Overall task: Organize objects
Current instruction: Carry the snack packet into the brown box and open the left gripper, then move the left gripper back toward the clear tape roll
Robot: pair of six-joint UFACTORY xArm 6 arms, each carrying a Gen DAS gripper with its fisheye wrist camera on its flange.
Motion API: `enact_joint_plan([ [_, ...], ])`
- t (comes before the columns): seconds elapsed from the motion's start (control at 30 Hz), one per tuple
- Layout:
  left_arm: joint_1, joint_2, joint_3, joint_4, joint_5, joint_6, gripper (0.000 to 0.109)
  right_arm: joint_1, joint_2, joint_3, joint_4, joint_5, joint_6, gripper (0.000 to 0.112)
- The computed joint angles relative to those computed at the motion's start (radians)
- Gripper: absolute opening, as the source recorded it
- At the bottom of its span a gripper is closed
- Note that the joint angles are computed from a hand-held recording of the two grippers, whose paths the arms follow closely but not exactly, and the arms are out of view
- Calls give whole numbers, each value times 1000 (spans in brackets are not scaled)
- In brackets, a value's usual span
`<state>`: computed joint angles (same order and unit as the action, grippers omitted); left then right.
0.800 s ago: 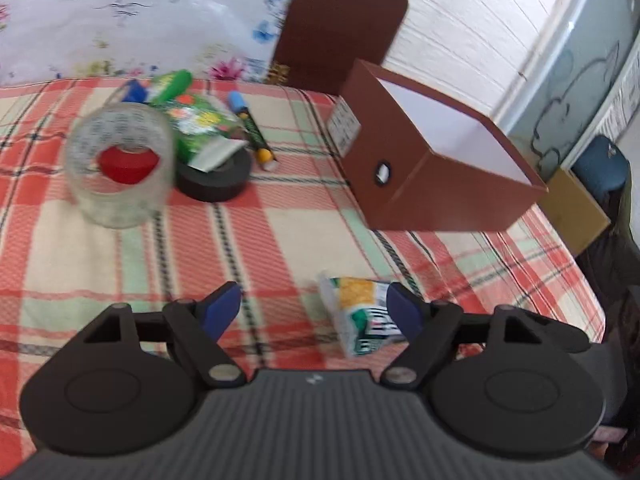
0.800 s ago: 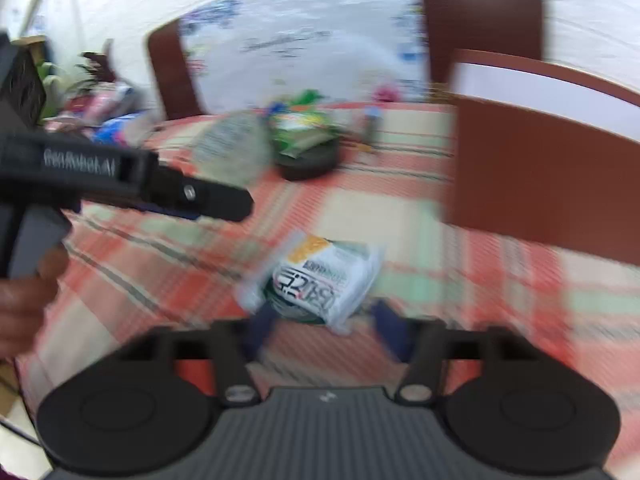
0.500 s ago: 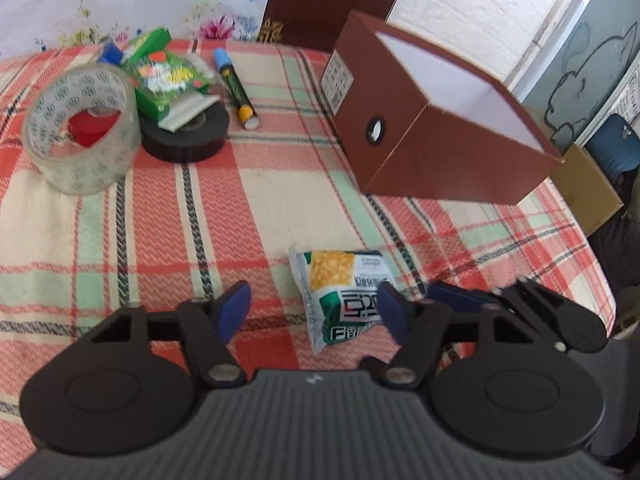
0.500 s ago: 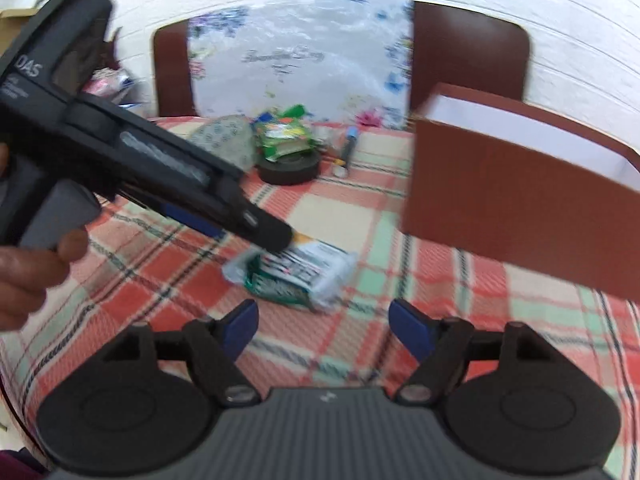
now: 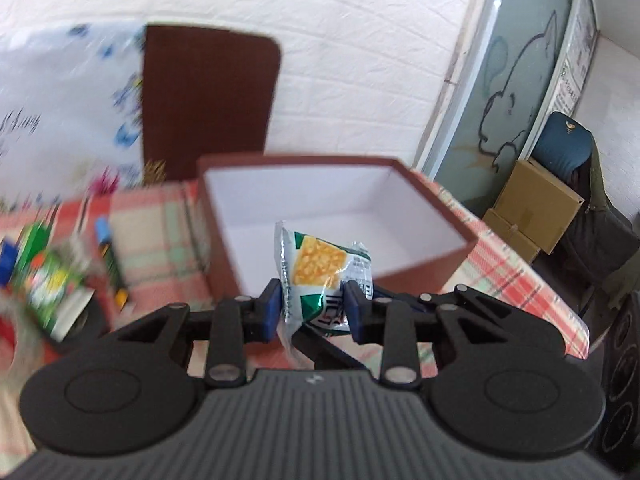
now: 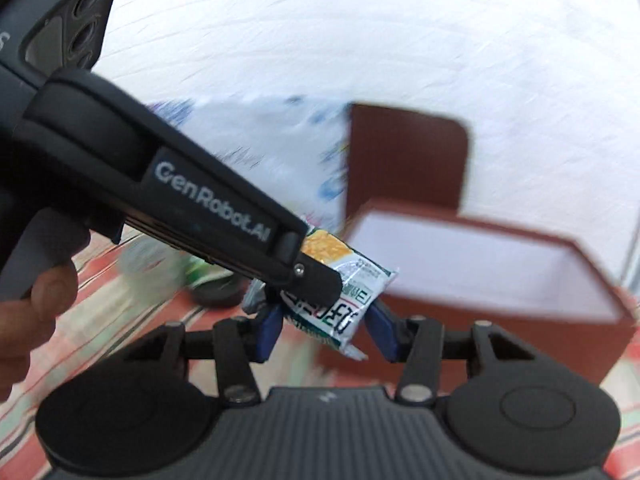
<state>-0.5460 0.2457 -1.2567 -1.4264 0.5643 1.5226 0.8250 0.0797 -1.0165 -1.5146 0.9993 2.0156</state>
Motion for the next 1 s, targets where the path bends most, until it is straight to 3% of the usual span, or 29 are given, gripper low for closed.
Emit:
enact_joint_plan([
  [0.17,-78,138,-155,-44,-88,27,38,-115,-30,26,-7,-29,5,49],
  [0.23,-105,198,-210,79,-156,-104,38,-164,-7,12,18,-67,-30,50],
  [0.3,-115,210,-213,134,-197,-177,44,-175,-2,18,35,-56,-17,61],
  [0.37,-114,153,-159,30,-215,-88,45,-157,-41,62,16,-53,42,60],
  [0.5,-135,36,-54,-210,-331,165,47,-35,-87,130,10,111,157,60],
  [0.6,-146,-26,18,-298,-426,262,48,41,-112,179,14,152,292,60],
  [0.7,-143,-40,63,-316,-490,291,48,58,-106,189,32,63,348,61],
  [0.87,-101,-26,117,-279,-526,261,48,29,-14,108,80,-111,333,59],
  [1.0,-55,16,103,-361,-563,342,48,47,64,45,147,-159,283,59],
])
